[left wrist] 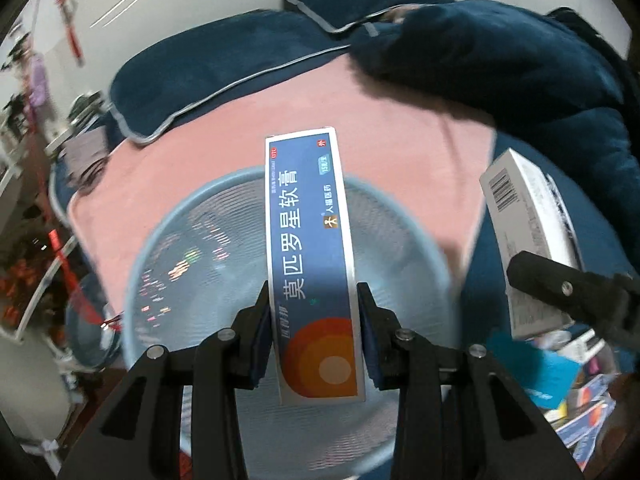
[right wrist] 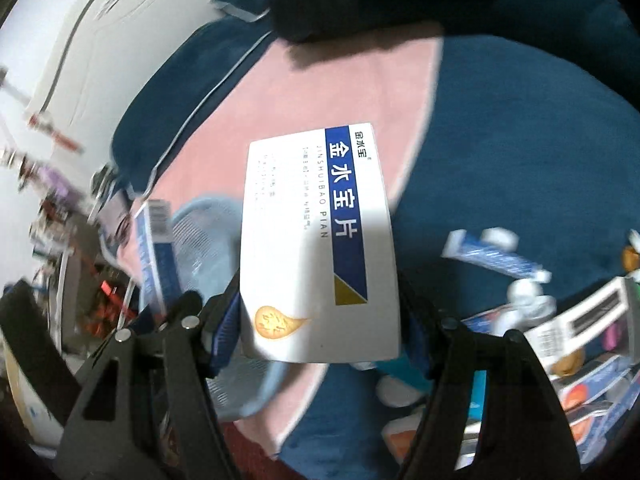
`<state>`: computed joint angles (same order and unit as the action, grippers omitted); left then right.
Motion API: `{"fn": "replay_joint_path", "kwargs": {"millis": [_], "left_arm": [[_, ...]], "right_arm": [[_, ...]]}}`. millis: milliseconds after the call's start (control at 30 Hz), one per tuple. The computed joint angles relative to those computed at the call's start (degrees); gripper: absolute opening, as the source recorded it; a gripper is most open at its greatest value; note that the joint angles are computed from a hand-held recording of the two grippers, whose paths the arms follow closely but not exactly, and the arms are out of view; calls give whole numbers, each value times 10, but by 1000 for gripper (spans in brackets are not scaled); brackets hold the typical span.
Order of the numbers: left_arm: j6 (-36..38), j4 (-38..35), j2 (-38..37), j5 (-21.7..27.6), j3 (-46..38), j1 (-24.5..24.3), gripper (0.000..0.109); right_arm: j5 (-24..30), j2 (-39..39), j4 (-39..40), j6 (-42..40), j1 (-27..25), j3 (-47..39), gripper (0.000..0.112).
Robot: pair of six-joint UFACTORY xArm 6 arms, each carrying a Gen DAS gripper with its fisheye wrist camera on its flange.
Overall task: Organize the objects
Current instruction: 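Carry both held boxes over the light blue basket, then open both tools to drop the boxes into the basket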
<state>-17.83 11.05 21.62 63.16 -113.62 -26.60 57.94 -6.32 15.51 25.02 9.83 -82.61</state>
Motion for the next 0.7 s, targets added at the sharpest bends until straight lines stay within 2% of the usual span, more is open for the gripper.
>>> {"fn": "replay_joint_path", "kwargs": {"millis": [167, 433, 467, 533, 600, 633, 700], "left_arm": [[-10, 4, -7, 17, 19, 31, 39], [-4, 2, -14, 29, 59, 50, 40], [-3, 4, -13, 27, 61, 51, 44], [-12, 18, -19, 19, 72, 49, 81], [-9, 19, -25, 4, 84, 50, 92], [-10, 23, -26, 4, 84, 49, 94], [-10, 31, -25, 6, 81, 49, 99]], "right_arm": [[-14, 42, 16, -25, 52, -32, 69], [12, 81, 30, -57, 78, -56, 70], [18, 82, 29, -60, 79, -58, 71], [25, 78, 15, -59, 81, -59, 73], [25, 76, -13, -48, 85, -62, 87], [23, 75, -28, -42, 87, -62, 95], [26, 76, -54, -35, 90, -66, 97]]}}
